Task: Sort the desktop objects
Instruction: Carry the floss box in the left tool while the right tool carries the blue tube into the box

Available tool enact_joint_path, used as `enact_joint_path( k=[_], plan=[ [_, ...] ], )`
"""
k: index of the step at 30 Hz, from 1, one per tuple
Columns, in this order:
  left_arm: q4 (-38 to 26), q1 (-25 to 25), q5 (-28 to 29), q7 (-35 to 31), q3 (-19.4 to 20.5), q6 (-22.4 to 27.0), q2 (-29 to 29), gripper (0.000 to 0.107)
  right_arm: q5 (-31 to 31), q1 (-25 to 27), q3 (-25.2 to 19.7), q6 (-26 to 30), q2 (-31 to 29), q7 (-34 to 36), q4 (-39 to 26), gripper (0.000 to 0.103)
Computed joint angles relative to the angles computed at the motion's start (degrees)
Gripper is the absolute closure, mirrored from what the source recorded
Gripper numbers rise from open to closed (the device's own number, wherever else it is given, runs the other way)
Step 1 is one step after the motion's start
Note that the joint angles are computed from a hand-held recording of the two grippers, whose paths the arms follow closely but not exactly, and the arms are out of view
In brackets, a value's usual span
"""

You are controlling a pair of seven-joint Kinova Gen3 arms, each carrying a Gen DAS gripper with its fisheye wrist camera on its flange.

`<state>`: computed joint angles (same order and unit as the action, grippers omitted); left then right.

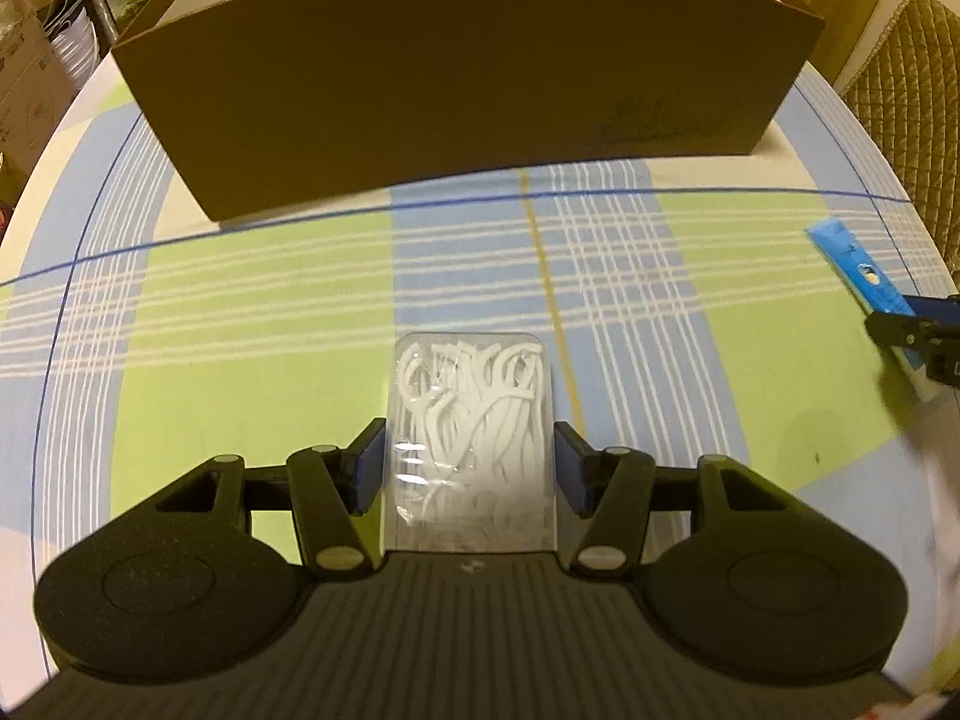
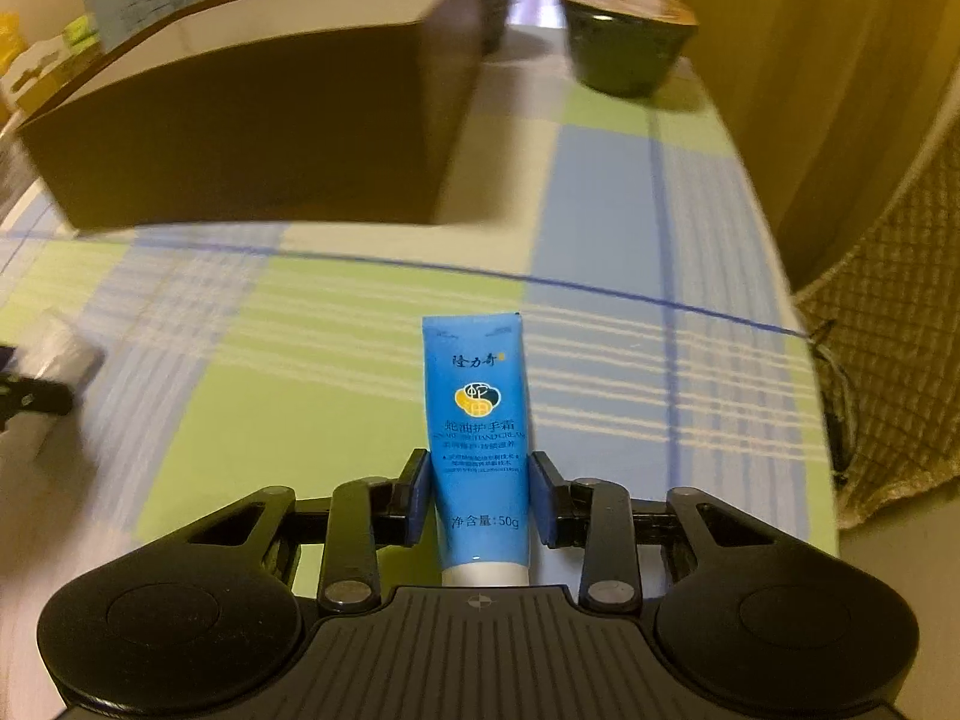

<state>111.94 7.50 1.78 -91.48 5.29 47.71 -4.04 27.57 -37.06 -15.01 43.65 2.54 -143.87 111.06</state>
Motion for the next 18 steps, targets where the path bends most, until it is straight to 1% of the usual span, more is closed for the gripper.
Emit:
enact_joint_path(
  k=[6, 10, 14, 18],
  plan=[
    [0.0, -0.3, 2.0, -1.9, -0.7, 1.9, -1.2, 0.055, -10.5, 0.8, -0.5, -3.3, -0.7, 8.2, -0.4, 0.073],
    [0.3, -0.8, 4.3, -3.4, -1.4, 2.4, -1.8, 0.055, -14.7, 0.5, -1.1, -5.1, -0.8, 11.6, -0.7, 0.073],
    [0.9, -1.3, 5.1, -4.2, -1.7, 2.6, -3.4, 0.055, -16.3, -0.3, -1.6, -5.7, -0.7, 13.0, -1.9, 0.073],
    [0.6, -1.9, 5.8, -4.6, -2.3, 3.5, -4.7, 0.055, -15.2, -1.2, -1.8, -5.5, -0.7, 12.6, -3.5, 0.073]
  ],
)
